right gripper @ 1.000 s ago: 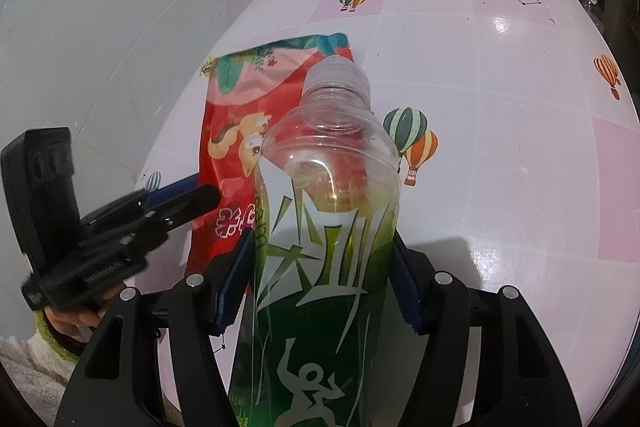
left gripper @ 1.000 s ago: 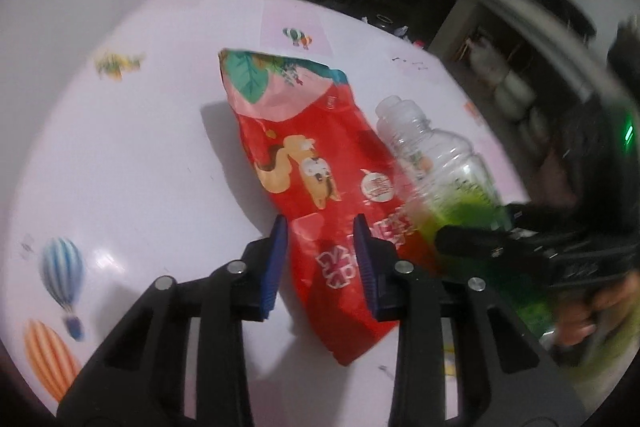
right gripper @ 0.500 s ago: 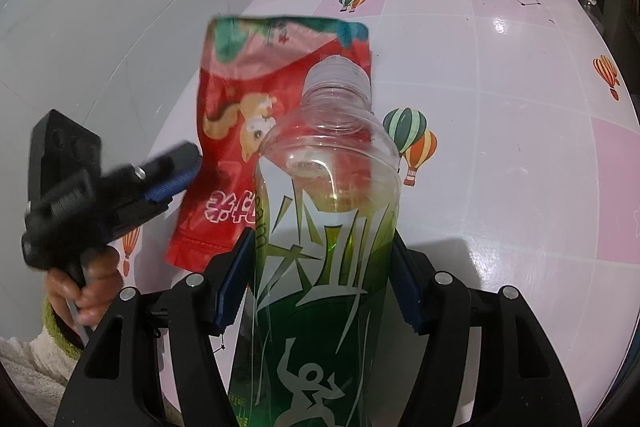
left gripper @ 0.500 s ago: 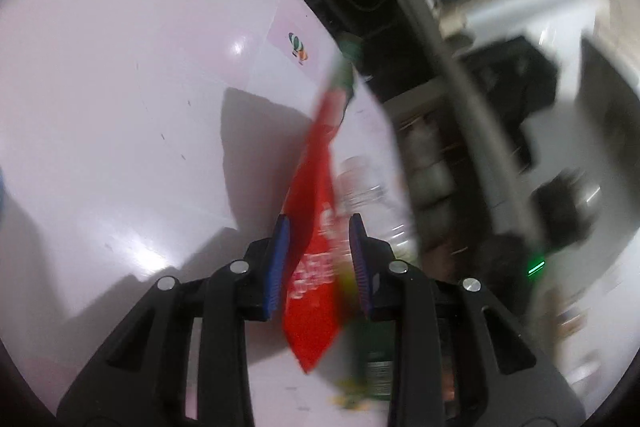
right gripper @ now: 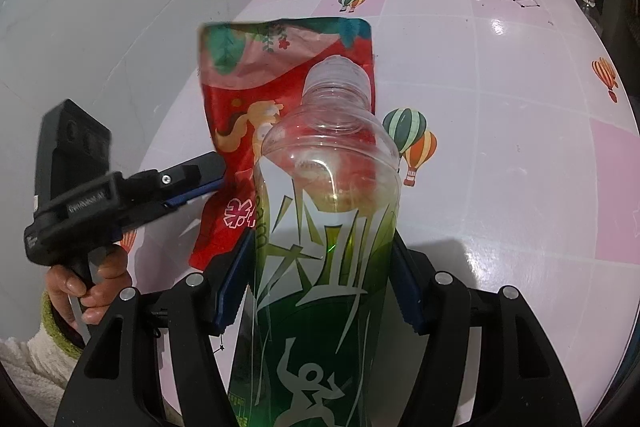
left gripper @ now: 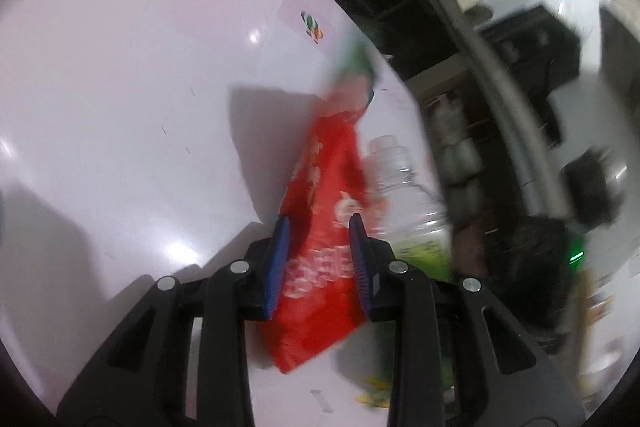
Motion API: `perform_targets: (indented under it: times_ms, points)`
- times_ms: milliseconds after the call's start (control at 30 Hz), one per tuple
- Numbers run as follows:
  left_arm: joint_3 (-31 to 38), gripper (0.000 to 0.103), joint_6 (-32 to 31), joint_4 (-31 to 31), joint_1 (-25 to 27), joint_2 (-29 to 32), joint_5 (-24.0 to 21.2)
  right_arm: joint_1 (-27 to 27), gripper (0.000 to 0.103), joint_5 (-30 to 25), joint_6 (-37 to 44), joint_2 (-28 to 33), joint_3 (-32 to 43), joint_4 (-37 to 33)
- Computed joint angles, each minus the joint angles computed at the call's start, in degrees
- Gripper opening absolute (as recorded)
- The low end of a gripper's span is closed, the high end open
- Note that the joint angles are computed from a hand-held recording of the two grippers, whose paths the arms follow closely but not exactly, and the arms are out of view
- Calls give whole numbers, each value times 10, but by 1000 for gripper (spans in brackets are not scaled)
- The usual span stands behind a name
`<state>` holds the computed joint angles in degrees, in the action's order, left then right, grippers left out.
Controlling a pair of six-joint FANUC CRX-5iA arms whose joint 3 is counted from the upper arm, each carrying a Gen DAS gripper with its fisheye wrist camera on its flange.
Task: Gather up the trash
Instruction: 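Grasp the red snack bag edge with the left gripper while the right gripper holds the bottle, then carry snack bag and bottle over the wastebasket and open both grippers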
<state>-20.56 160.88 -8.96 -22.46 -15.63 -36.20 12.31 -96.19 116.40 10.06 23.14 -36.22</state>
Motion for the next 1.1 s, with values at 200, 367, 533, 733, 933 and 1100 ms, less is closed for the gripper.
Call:
perform_targets:
  times_ms: [200, 367, 533, 733, 933, 1100]
  points:
    - [102, 27, -18, -81, -46, 58, -162, 1, 62, 1, 0, -1, -1, 1]
    - [155, 7, -26, -118, -72, 93, -237, 1, 62, 1, 0, -2, -2, 2]
    - [160, 0, -4, -139, -89, 87, -250, 1, 62, 1, 0, -2, -2, 2]
    - [154, 0, 28, -155, -97, 71, -249, 1, 62, 1, 0, -1, -1, 1]
    - [179, 0, 37, -184, -124, 77, -271, 4, 61, 7, 1, -8, -8, 7]
    - [188, 0, 44, -198, -142, 68, -287, -2, 61, 22, -3, -18, -17, 13]
